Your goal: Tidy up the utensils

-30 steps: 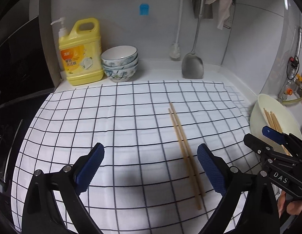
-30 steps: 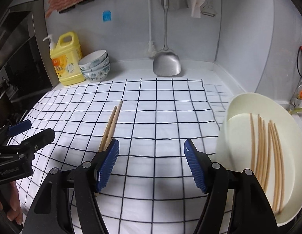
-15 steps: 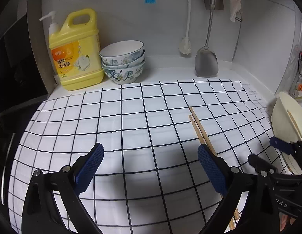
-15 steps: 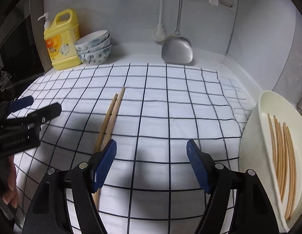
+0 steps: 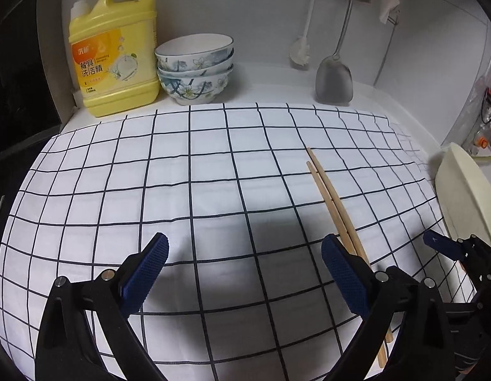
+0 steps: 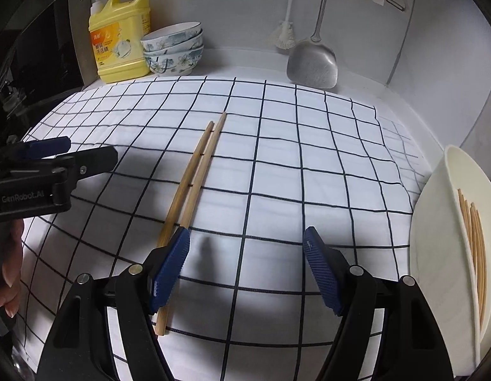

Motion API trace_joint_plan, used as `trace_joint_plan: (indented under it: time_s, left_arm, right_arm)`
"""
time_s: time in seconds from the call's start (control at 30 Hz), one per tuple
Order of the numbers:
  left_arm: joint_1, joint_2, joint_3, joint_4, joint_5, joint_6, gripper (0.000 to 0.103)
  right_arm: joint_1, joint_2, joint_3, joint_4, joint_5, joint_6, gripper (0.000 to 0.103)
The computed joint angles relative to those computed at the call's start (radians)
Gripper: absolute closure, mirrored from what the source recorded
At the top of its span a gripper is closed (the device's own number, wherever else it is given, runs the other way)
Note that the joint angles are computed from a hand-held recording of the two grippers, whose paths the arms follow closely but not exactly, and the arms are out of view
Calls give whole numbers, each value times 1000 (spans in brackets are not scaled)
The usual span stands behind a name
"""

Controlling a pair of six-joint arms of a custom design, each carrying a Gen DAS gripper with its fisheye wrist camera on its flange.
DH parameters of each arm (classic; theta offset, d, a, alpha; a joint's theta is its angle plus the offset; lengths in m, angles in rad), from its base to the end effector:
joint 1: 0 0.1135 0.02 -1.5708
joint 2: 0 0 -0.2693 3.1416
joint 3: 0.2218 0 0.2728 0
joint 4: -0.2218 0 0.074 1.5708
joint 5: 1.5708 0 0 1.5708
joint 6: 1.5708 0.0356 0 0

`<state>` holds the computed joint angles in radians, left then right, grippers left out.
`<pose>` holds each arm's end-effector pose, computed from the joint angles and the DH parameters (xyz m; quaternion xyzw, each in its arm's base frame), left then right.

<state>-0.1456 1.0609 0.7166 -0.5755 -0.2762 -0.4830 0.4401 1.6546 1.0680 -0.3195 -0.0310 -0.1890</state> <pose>0.2239 -0.0230 0.2291 -0.2010 0.9178 0.0261 0.3415 0.3297 0.1565 0.1983 -0.2972 0.8972 0.0554 0.3218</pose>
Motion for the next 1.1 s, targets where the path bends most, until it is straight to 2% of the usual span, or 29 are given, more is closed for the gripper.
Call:
trace_joint_plan:
  time_s: [0.2, 0.7, 0.8, 1.1]
  left_arm:
    - [-14, 9, -2, -4, -32, 1, 8]
    - [6, 33, 1, -7, 17, 0, 8]
    - [13, 28, -1, -7, 31, -5, 8]
    - [3, 35, 0, -10, 15, 1, 8]
  right_arm:
    - [34, 16, -8, 18, 64, -27, 32]
    - [60, -6, -20, 4, 66, -52, 32]
    - [54, -17, -18, -6, 37, -39, 32]
    - [74, -13, -27, 2, 51, -48, 32]
